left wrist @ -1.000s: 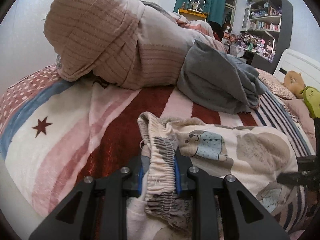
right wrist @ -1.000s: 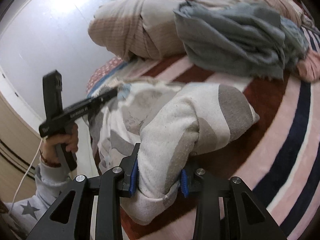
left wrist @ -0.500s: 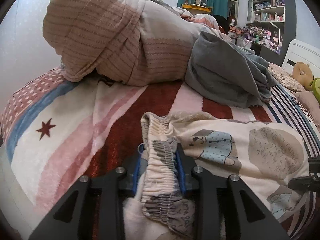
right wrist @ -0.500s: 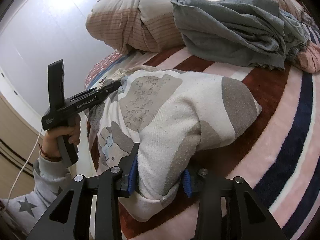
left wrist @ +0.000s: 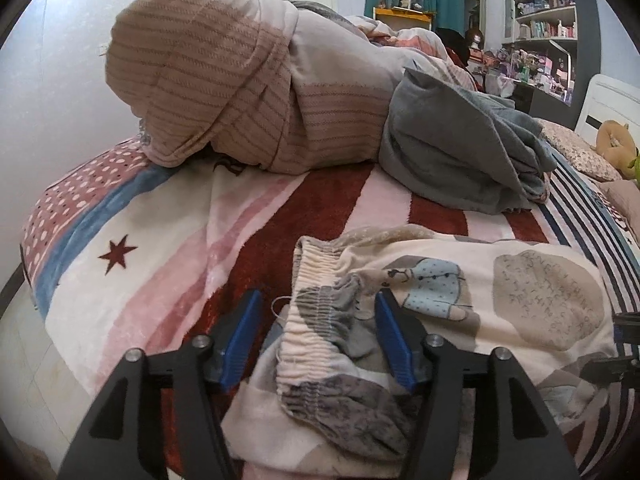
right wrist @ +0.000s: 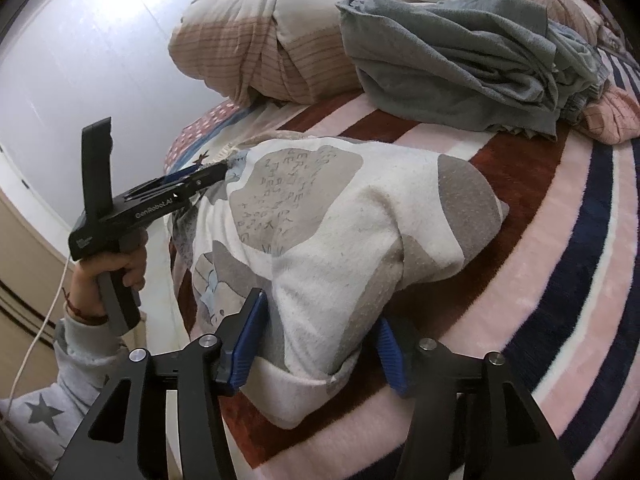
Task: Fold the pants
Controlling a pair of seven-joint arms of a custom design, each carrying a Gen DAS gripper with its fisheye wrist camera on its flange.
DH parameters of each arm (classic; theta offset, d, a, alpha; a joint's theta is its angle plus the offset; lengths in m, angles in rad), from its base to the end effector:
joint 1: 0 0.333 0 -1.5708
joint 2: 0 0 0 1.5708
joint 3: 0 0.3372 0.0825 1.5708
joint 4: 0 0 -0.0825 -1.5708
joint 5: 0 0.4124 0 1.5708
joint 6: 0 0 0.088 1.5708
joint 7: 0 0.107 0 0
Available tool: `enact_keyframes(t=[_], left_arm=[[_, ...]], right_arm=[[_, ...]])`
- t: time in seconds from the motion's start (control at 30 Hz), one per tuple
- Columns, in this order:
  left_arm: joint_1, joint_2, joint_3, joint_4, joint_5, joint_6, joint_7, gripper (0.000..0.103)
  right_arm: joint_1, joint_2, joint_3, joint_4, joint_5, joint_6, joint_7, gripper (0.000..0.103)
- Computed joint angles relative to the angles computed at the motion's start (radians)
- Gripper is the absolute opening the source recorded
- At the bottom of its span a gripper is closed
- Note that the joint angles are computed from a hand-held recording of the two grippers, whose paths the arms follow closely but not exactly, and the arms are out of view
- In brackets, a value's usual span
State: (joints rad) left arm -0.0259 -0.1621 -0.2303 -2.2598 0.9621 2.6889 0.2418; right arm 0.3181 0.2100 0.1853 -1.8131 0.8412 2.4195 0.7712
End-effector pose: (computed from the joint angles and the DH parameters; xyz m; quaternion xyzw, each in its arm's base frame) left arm 0.5257 -0.1694 0.4879 -0.7326 0.5404 -0.2521 0.3283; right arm 0.5985 0.3241 0.4786 -0.8462 0.3682 0.0611 0.3804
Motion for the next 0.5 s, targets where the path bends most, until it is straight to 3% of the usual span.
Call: enact_keyframes(t=[0.5], left_arm=[[-0.059,-0.029,-0.069,0.023,-0.080,-0.048,0.043,0.064]], right_arm=[[0.004,-0.116,-0.033,-0.124,0.006,0.029,-0.010,0.065]])
